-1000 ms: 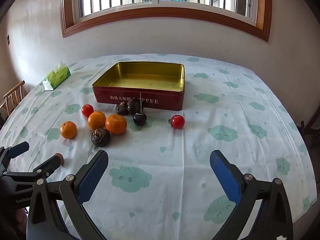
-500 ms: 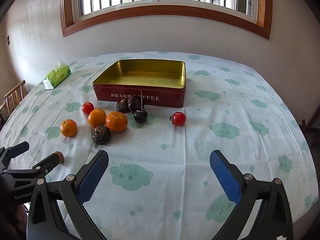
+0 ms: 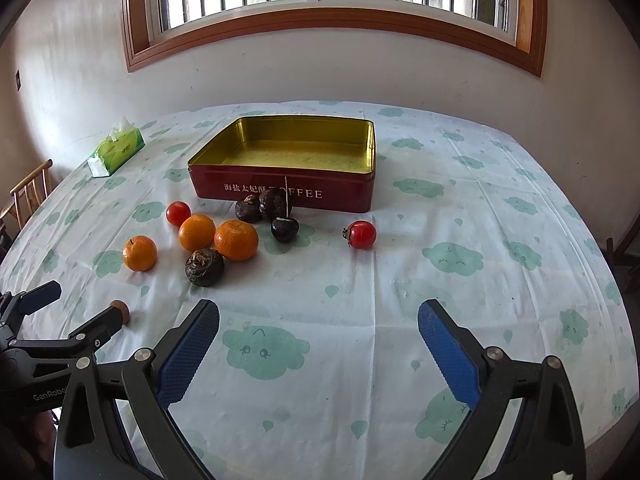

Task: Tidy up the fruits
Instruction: 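Move the left tool toward the brown longan on the cloth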

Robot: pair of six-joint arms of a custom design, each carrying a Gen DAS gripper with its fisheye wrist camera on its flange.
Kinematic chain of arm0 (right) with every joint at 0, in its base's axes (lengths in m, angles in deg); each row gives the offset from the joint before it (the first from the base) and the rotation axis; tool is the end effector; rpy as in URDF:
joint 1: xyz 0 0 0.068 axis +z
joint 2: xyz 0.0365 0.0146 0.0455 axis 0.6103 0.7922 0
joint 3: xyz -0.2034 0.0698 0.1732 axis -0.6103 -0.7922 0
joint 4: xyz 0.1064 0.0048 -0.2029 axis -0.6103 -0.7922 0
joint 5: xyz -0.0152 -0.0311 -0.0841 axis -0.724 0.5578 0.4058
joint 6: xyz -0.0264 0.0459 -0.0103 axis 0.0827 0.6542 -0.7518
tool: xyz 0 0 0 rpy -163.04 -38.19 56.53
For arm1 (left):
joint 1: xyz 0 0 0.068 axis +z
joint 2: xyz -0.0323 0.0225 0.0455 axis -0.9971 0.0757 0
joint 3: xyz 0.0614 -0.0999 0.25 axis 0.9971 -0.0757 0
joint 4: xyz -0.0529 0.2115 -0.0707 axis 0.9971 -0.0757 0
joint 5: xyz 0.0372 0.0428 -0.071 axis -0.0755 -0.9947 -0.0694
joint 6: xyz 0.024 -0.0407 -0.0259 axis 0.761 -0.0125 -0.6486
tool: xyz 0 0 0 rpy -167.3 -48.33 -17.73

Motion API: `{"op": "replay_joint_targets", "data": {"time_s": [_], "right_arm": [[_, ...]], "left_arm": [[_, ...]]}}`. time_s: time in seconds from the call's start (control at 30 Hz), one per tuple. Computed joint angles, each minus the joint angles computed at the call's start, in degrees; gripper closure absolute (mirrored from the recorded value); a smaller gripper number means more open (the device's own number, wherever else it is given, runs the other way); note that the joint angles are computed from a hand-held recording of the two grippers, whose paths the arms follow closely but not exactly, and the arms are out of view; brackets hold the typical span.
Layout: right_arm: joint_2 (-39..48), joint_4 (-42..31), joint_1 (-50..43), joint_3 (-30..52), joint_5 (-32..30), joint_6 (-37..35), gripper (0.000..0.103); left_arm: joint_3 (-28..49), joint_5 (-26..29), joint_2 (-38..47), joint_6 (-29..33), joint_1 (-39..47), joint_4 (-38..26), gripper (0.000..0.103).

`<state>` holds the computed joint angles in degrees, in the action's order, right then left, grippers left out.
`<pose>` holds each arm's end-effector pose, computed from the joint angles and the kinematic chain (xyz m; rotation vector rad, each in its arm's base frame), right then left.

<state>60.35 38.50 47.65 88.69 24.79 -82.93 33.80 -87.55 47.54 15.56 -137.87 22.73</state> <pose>0.3061 0.0602 0.1563 -0.5060 2.3323 0.2019 0.2302 -0.2610 0.1351 -0.4446 2.4120 0.1757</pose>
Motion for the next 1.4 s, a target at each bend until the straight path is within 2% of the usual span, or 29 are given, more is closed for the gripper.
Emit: {"op": "replay_joint_targets", "data": {"time_s": [0.7,0.83,1.33,1.4], "right_arm": [[0.8,0.0,0.5,-0.1,0.4,0.5,0.004],[1.2,-0.2,0.1,0.0,-0.1,0.6,0.004],[1.9,-0.2,-0.4,0.2,-0.6,0.4,0.004],[2.0,-0.2,-0.4,0.1,-0.5,0.4,0.004]], "left_arm": [[-1.0,1.1,0.5,0.2,0.4,1.5,0.001],[-1.1,1.3,0.6,0.3,0.4,1.6,0.006],[-1.0,1.7,1.2,0.4,0.6,2.2,0.006],[-0.6,1.8,1.4,0.5,0.5,2.2,0.011]]}}
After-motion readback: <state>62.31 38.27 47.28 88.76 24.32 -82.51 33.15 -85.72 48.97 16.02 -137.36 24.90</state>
